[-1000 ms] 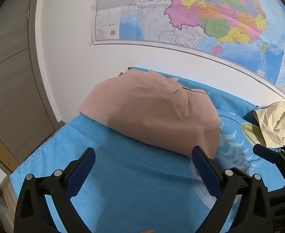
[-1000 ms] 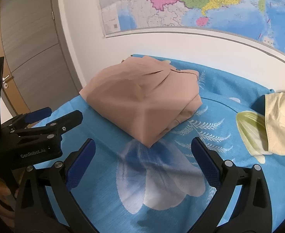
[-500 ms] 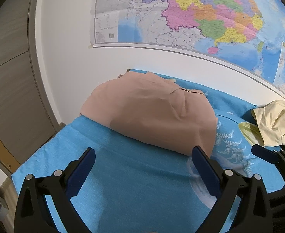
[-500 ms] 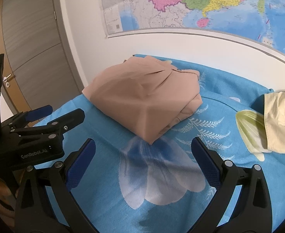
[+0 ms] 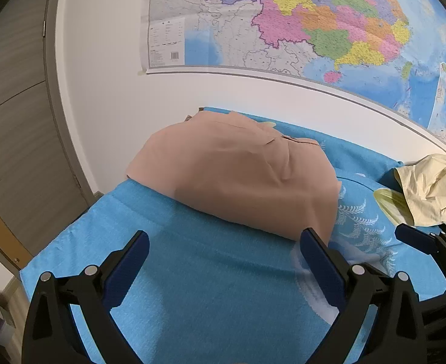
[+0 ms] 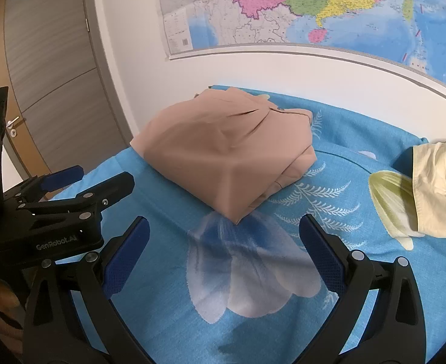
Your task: Fold large clothes
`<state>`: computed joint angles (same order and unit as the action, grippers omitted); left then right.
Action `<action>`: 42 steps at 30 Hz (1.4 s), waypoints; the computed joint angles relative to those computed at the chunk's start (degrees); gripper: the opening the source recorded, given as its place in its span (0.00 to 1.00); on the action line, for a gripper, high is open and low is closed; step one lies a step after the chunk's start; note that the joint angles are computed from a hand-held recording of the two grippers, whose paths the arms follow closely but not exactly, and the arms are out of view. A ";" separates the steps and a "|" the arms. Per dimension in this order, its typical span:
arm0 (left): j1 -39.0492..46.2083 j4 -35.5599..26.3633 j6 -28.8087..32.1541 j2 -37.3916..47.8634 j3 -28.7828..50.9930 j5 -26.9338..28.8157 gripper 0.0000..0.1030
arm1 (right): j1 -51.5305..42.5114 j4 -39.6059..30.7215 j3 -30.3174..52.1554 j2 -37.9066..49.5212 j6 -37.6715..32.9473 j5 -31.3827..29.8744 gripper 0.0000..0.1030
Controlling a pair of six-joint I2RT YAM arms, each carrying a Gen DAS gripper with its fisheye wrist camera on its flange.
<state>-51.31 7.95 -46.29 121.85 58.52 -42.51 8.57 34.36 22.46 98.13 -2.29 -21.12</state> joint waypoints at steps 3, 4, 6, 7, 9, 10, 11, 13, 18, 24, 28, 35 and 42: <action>-0.03 -0.44 -0.54 -0.05 -0.01 -0.12 0.93 | -0.24 0.02 0.04 0.00 -0.12 -0.16 0.95; -0.01 -0.61 -0.68 -0.08 -0.03 -0.21 0.93 | -0.35 -0.04 0.14 0.11 -0.13 -0.14 0.94; 0.01 -0.50 -0.59 -0.17 -0.19 -0.25 0.93 | -0.45 0.15 -0.05 0.00 0.13 -0.24 0.94; -0.03 -0.67 -0.64 -0.13 -0.10 -0.25 0.93 | -0.45 0.05 -0.05 -0.03 0.18 -0.21 0.94; 0.01 -0.66 -0.50 -0.16 -0.08 -0.29 0.93 | -0.51 0.01 -0.03 -0.11 0.08 -0.18 0.94; -0.01 -0.71 -0.50 -0.12 -0.02 -0.33 0.93 | -0.52 -0.16 -0.01 -0.20 0.02 -0.27 0.94; 0.05 -0.74 -0.48 -0.09 0.03 -0.18 0.93 | -0.53 -0.12 -0.05 -0.23 -0.02 -0.27 0.94; 0.10 -0.74 -0.44 -0.09 0.03 -0.22 0.93 | -0.48 0.02 -0.08 -0.15 0.19 -0.19 0.95; 0.38 -0.47 -0.12 -0.17 -0.18 0.08 0.93 | -0.43 -0.45 0.05 -0.29 0.16 -0.11 0.94; 0.35 -0.87 -0.25 -0.01 0.11 0.10 0.93 | -0.58 -0.44 0.29 -0.01 -0.03 -0.38 0.95; 0.39 -0.91 -0.22 0.05 0.16 0.13 0.93 | -0.64 -0.63 0.32 -0.09 0.06 -0.52 0.94; 0.52 -1.04 -0.23 0.45 0.32 0.37 0.93 | -0.57 -1.02 0.68 0.40 -0.08 -0.57 0.94; 0.83 -1.00 -0.03 0.77 0.52 0.65 0.93 | -0.58 -0.88 0.85 0.84 0.18 -0.76 0.94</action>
